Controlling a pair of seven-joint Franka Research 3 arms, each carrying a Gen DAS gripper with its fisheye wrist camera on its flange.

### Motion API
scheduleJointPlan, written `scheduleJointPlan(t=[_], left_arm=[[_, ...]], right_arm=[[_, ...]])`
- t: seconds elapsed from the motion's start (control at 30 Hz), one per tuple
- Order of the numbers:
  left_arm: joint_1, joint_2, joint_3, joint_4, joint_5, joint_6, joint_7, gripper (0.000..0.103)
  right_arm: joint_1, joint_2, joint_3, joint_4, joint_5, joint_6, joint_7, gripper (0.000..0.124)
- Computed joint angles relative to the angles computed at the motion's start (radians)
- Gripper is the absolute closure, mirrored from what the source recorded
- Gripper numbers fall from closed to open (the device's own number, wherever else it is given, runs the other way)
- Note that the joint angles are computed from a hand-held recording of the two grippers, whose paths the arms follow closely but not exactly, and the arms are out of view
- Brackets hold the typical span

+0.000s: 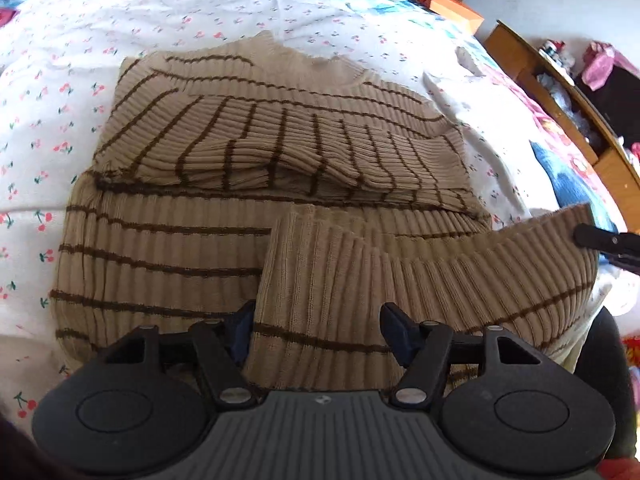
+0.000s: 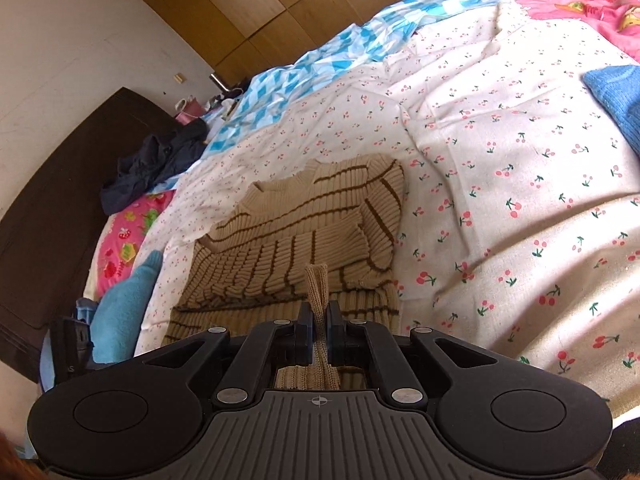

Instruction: Fold small clothes

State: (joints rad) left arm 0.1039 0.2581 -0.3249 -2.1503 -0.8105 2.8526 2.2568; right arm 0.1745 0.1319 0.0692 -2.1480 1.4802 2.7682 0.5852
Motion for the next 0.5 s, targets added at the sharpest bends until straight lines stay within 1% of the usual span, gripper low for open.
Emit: scheduleJointPlan(t=[0.13,0.17,0.23,0.27,0.3,0.33,0.37,0.47,0.5], left_arm=[[-0.035,-0.078,-0.035,-0.100,0.048,0.101,0.177,0.036],[-0.042,-0.098,-0.047,-0.124,0.049,0.115,0.235,0.036],[-0.048,-0.134,-0.068,-0.153,-0.006,0.108,0.374,0.036],[-0.045,-0.154,-0.076,-0.161,-0.058,0.075,0.458,0.036],[-0.048,-0.173,-0.069,-0.166,-0.078,0.028,0.505,0.036],[-0.056,-0.183,-0.058,-0.168,-0.082,-0.001,0.525,0.035],[-0.070,-0.187,-0.045,-0.170,-0.071,-0.001,0.521,0.035],[-0.107,-0.189,-0.002,-0.172,-0.050,0.032,0.482,0.035],[-0.115,-0.192,0.013,-0.168,-0.063,0.029,0.479,0.035]], right_arm=[[0.008,-0.017,0.000,-0.040,-0.045,0.019,0.051,0.118],[0.009,-0.017,-0.001,-0.044,-0.053,0.020,0.067,0.118],[0.012,-0.013,0.001,-0.048,-0.066,0.028,0.087,0.118],[0.012,-0.012,0.002,-0.048,-0.064,0.028,0.086,0.118],[0.012,-0.010,0.003,-0.048,-0.061,0.025,0.083,0.118],[0.012,-0.009,0.003,-0.047,-0.062,0.023,0.082,0.118],[0.012,-0.008,0.004,-0.046,-0.065,0.022,0.082,0.118],[0.011,-0.006,0.006,-0.042,-0.058,0.014,0.070,0.118],[0.011,-0.006,0.006,-0.042,-0.055,0.012,0.065,0.118]])
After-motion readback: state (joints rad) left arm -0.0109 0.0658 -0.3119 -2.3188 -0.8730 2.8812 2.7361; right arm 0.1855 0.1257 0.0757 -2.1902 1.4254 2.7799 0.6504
